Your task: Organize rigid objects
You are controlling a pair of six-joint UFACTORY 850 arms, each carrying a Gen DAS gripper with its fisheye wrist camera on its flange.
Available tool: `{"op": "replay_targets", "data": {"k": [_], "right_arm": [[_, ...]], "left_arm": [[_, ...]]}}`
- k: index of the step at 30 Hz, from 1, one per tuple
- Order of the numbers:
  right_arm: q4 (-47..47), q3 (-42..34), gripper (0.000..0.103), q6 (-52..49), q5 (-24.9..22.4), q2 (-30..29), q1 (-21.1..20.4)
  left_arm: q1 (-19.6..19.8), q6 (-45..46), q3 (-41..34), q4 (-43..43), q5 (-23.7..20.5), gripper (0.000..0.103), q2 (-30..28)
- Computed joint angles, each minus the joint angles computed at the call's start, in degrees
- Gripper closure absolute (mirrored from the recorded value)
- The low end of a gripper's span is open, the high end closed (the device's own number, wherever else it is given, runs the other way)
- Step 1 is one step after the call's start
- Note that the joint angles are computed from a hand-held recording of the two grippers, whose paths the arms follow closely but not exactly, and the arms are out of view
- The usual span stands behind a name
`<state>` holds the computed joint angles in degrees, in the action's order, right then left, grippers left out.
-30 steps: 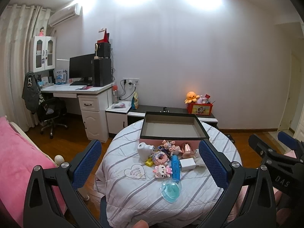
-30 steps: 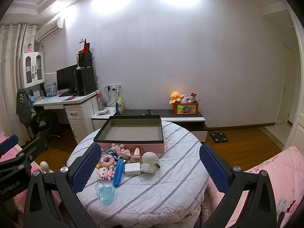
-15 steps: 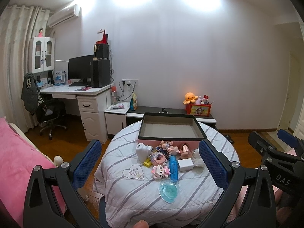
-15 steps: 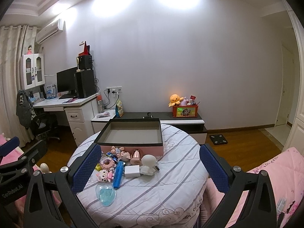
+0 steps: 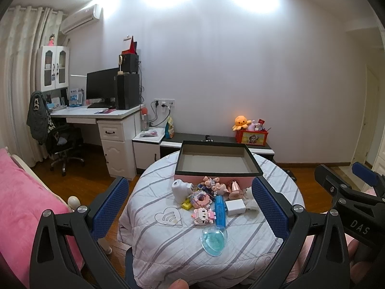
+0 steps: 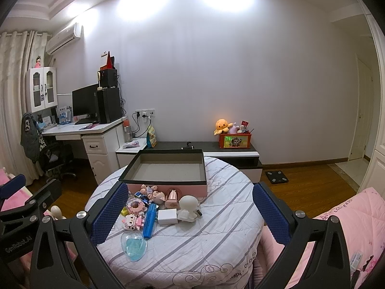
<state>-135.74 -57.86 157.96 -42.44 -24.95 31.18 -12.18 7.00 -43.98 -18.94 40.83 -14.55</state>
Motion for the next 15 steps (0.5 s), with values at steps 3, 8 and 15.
{"op": "replay_targets", "data": {"k": [3, 8, 15], "right_arm": [[0.07, -0.53, 0.000, -0.10, 0.81, -0.58, -0.21], [-0.01, -2.22, 0.000, -0.36, 2.76, -2.66, -0.84], [0.01, -6.61, 0.000, -0.98, 8.25, -7.70, -2.85]], "left_arm": [[0.04, 0.01, -0.47, -0.01, -0.28, 0.000, -0.92], [0.33, -0.34, -1.71, -0.02, -0.90, 0.000, -3.08], [1.41, -2.83, -5.22, 1.58, -3.02, 0.000, -8.72]]}}
